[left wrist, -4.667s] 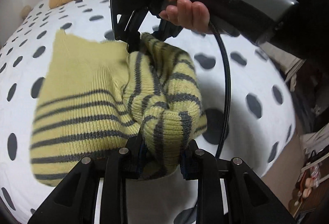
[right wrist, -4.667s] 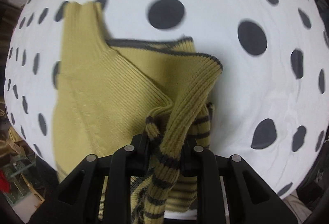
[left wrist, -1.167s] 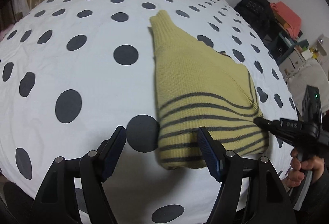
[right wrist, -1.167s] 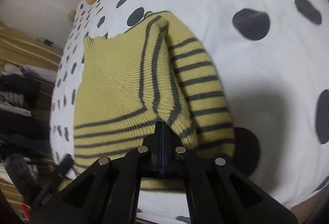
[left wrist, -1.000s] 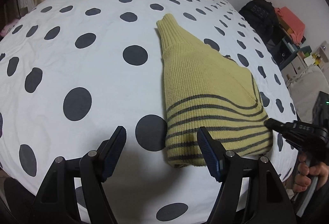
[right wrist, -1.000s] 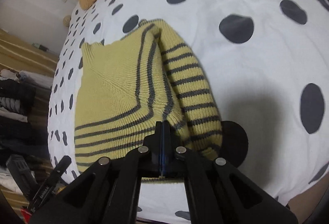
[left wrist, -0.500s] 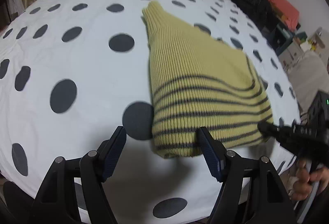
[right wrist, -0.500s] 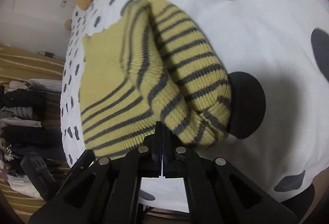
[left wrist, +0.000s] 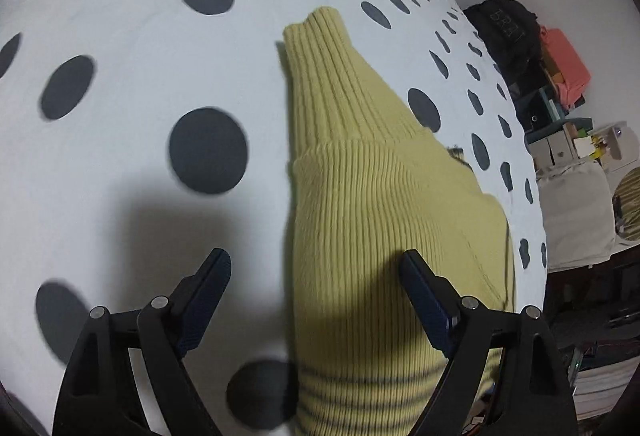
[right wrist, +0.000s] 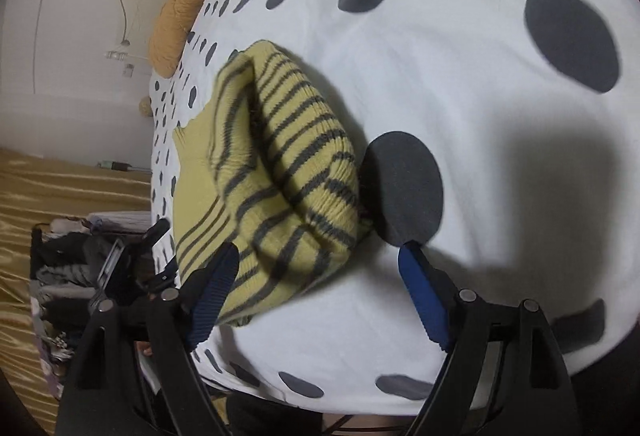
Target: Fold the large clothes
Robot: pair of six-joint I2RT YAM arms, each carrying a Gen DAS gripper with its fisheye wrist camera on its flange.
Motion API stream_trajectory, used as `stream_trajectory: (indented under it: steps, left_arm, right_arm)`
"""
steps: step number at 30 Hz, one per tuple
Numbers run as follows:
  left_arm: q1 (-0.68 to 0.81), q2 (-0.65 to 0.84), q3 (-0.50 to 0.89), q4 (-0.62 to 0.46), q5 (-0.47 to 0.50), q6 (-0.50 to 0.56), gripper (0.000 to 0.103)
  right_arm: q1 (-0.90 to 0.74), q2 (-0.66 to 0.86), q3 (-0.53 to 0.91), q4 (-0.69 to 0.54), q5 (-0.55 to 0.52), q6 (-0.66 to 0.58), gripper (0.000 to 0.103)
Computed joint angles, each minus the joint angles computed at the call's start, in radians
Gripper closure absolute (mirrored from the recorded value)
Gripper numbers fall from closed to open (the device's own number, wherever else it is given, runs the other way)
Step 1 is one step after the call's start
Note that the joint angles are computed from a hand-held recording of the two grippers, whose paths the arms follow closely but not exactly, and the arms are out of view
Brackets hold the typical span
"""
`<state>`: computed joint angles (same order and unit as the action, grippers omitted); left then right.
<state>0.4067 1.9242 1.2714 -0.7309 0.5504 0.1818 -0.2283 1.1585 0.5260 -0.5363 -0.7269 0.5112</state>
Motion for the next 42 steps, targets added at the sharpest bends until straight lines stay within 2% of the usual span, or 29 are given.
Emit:
stream_trajectory:
  steps: [2, 5, 7, 9, 10, 11, 12, 13, 15, 19, 22, 25, 27, 28, 31, 32, 33, 34, 35, 37, 38, 40, 42]
  left_arm:
    - [-0.025, 0.067, 0.069, 0.003, 0.022, -0.041, 0.015]
    - [-0.057, 0.208, 0.23, -0.077, 0.063, -0.066, 0.015]
    - [-0.078, 0.287, 0.319, -0.123, 0.101, -0.071, 0.015]
    - [-0.112, 0.315, 0.355, -0.125, 0.084, -0.073, 0.017]
    - [-0.136, 0.294, 0.333, -0.084, 0.045, -0.068, 0.034]
    - [-0.157, 0.27, 0.306, -0.048, 0.003, -0.062, 0.04]
    - [-0.176, 0.237, 0.268, -0.009, -0.033, -0.057, 0.052]
    - [-0.182, 0.206, 0.234, 0.024, -0.049, -0.056, 0.063]
    - [-0.17, 0.151, 0.196, 0.042, -0.038, -0.062, 0.068]
    - [-0.112, 0.052, 0.202, -0.009, 0.026, -0.048, 0.07]
    - [-0.059, 0.03, 0.31, -0.094, 0.013, -0.017, 0.069]
    - [0.027, 0.122, 0.517, -0.233, 0.017, 0.045, 0.068]
    - [0.064, 0.223, 0.647, -0.297, -0.028, 0.094, 0.065]
    - [0.071, 0.285, 0.704, -0.315, -0.075, 0.111, 0.063]
    - [0.063, 0.468, 0.826, -0.352, -0.242, 0.107, 0.057]
    - [0.065, 0.494, 0.809, -0.323, -0.262, 0.106, 0.053]
    - [0.074, 0.477, 0.755, -0.268, -0.241, 0.102, 0.046]
    - [0.08, 0.461, 0.731, -0.249, -0.229, 0.091, 0.045]
    - [0.087, 0.454, 0.733, -0.259, -0.212, 0.084, 0.045]
    - [0.105, 0.449, 0.771, -0.315, -0.185, 0.104, 0.044]
    - [0.12, 0.424, 0.763, -0.322, -0.173, 0.11, 0.044]
    - [0.153, 0.307, 0.647, -0.26, -0.198, 0.11, 0.048]
    - [0.201, 0.166, 0.517, -0.196, -0.212, 0.151, 0.048]
  right_arm:
    - [0.012, 0.065, -0.031, 0.141, -0.047, 0.061, 0.02]
    - [0.051, 0.17, -0.009, 0.261, -0.066, 0.105, 0.016]
    - [0.081, 0.228, 0.03, 0.277, -0.054, 0.1, 0.015]
    - [0.114, 0.265, 0.071, 0.256, -0.029, 0.07, 0.015]
    - [0.128, 0.263, 0.076, 0.254, -0.017, 0.066, 0.015]
    - [0.139, 0.256, 0.074, 0.261, -0.007, 0.058, 0.025]
    - [0.141, 0.238, 0.063, 0.269, 0.004, 0.046, 0.036]
    - [0.139, 0.237, 0.058, 0.283, -0.011, 0.043, 0.04]
    - [0.111, 0.213, 0.032, 0.301, -0.063, 0.061, 0.048]
    - [0.104, 0.123, 0.002, 0.364, -0.145, 0.203, 0.053]
    - [0.22, 0.089, 0.023, 0.442, -0.12, 0.355, 0.054]
    - [0.356, 0.114, 0.002, 0.646, -0.082, 0.529, 0.054]
    - [0.467, 0.187, 0.02, 0.77, -0.018, 0.614, 0.054]
    - [0.507, 0.224, 0.039, 0.792, 0.011, 0.63, 0.054]
    - [0.631, 0.396, 0.16, 0.743, 0.123, 0.593, 0.054]
    - [0.672, 0.474, 0.224, 0.659, 0.176, 0.548, 0.05]
    - [0.695, 0.525, 0.268, 0.601, 0.207, 0.52, 0.042]
    - [0.71, 0.552, 0.268, 0.613, 0.227, 0.509, 0.04]
    - [0.712, 0.55, 0.241, 0.659, 0.234, 0.52, 0.04]
    - [0.696, 0.529, 0.245, 0.62, 0.208, 0.51, 0.04]
    - [0.686, 0.503, 0.247, 0.565, 0.201, 0.485, 0.04]
    - [0.66, 0.448, 0.265, 0.438, 0.207, 0.428, 0.04]
    - [0.641, 0.337, 0.268, 0.304, 0.269, 0.375, 0.04]
